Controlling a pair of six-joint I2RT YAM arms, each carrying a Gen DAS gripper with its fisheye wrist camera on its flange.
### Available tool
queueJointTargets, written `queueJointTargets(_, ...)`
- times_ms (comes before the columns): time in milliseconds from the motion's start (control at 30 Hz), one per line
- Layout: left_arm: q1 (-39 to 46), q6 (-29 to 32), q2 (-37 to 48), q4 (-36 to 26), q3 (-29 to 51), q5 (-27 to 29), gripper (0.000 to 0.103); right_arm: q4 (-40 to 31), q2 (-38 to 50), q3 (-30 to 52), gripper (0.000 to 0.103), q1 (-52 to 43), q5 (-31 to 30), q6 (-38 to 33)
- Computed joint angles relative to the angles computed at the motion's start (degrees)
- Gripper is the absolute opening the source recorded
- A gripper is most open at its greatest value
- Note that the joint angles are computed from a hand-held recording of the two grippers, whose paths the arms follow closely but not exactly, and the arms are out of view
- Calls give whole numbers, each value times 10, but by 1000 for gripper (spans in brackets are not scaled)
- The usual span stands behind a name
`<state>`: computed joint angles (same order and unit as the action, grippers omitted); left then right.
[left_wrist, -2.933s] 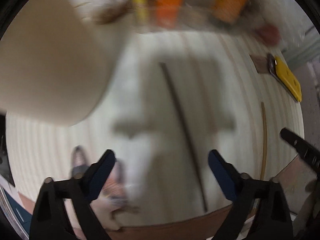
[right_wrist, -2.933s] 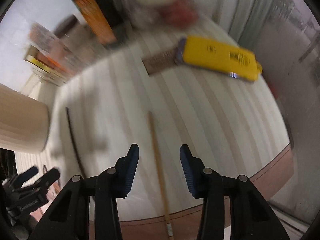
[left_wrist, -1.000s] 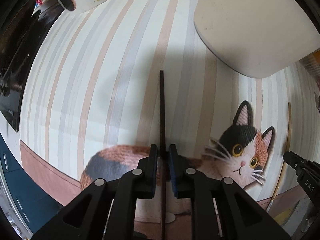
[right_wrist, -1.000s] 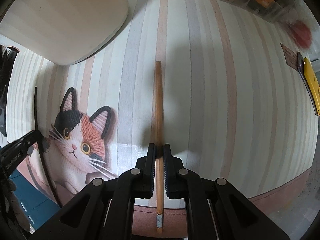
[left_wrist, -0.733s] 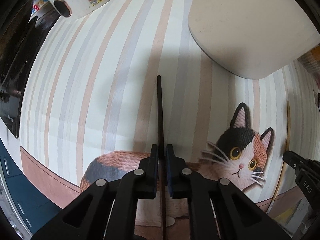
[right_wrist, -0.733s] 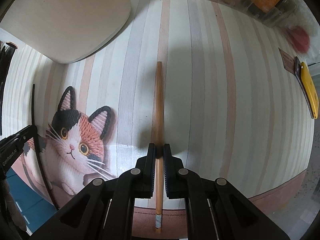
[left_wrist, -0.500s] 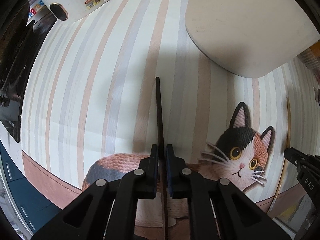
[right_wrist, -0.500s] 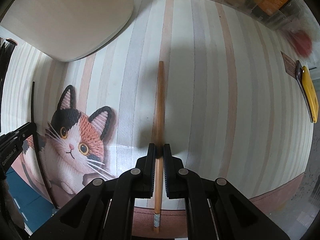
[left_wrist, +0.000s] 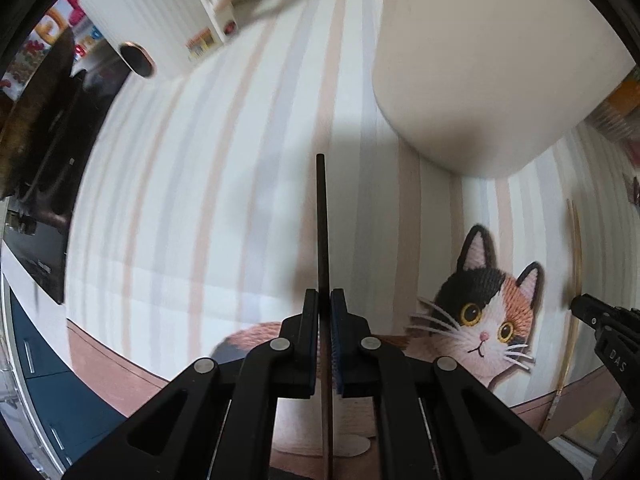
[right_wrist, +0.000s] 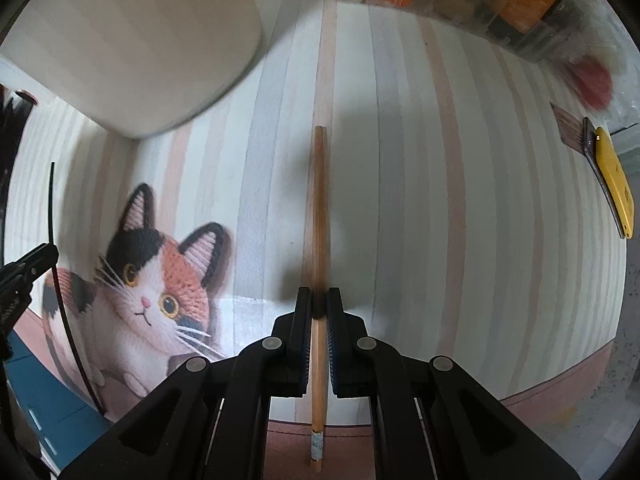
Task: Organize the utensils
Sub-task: 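Lift both chopsticks and carry them toward the beige holder, then lower both chopsticks into the beige holder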
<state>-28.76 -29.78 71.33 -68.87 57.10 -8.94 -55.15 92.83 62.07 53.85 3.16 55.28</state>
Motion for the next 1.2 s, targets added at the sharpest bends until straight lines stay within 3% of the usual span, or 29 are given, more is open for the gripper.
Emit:
queueJointTargets(333,-33,-24,-56,-56,48,-44,3,-23,-86,19,7,25,64,3)
queueJointTargets(667,-14,-15,-88,-90,120,-28,3,-55,-164,57,7,10,115,-16)
queueJointTargets(833,-12,4,-77,-98,175,-50,3,-84,-174,131,7,24,176,-30)
queueJointTargets(1200,-13,21,-54,-107,270,-90,3,-76,-150,216,7,13,214,-63)
